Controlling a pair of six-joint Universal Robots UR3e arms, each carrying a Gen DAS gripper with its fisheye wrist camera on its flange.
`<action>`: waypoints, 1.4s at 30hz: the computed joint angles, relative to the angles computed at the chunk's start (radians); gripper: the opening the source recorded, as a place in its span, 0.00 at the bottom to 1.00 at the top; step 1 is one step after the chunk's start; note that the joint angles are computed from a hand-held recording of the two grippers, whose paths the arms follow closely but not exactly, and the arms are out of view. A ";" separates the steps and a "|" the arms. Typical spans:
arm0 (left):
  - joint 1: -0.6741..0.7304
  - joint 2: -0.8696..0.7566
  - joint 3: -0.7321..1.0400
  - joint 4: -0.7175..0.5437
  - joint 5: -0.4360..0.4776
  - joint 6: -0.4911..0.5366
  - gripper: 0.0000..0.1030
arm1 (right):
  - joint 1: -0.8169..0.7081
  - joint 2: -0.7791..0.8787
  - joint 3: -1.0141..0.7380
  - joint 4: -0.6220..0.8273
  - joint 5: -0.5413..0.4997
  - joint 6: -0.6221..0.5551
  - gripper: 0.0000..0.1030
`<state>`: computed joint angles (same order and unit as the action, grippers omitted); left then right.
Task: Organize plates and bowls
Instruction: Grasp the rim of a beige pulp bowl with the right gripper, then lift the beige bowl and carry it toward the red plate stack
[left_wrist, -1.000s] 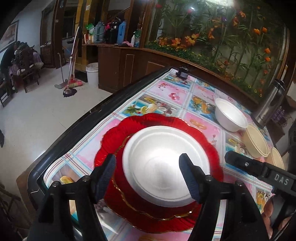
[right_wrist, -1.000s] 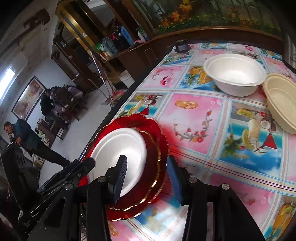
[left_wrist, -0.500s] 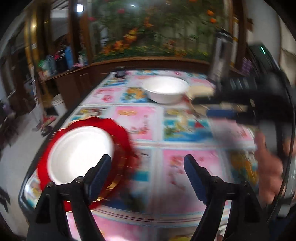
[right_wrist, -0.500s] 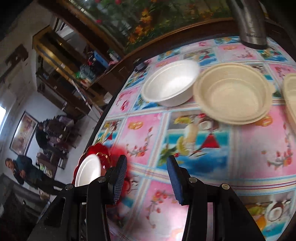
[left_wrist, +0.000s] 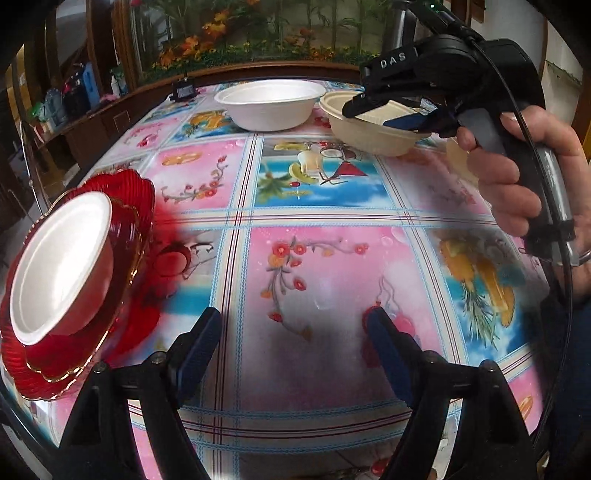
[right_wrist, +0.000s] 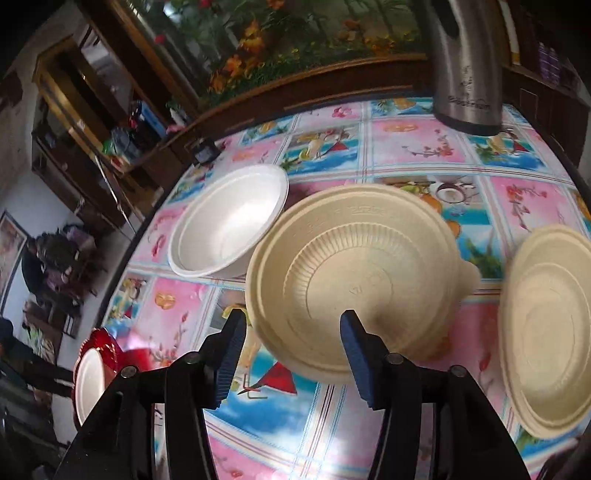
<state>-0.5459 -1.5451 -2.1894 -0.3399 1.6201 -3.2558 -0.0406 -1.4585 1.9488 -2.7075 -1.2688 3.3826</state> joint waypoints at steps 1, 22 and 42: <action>0.007 0.005 -0.006 0.002 -0.009 -0.003 0.78 | 0.007 0.015 -0.018 0.024 0.000 -0.019 0.55; 0.049 0.030 -0.040 0.011 -0.081 0.004 0.78 | -0.479 -0.759 0.534 0.293 0.320 -0.139 0.72; 0.063 0.043 -0.059 0.023 -0.105 0.011 0.78 | -0.318 -0.695 0.607 0.078 0.267 -0.085 0.72</action>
<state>-0.4831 -1.5018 -2.2483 -0.3165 1.5153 -3.2451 -0.3588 -2.1539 2.5556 -2.6299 -1.0021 3.2975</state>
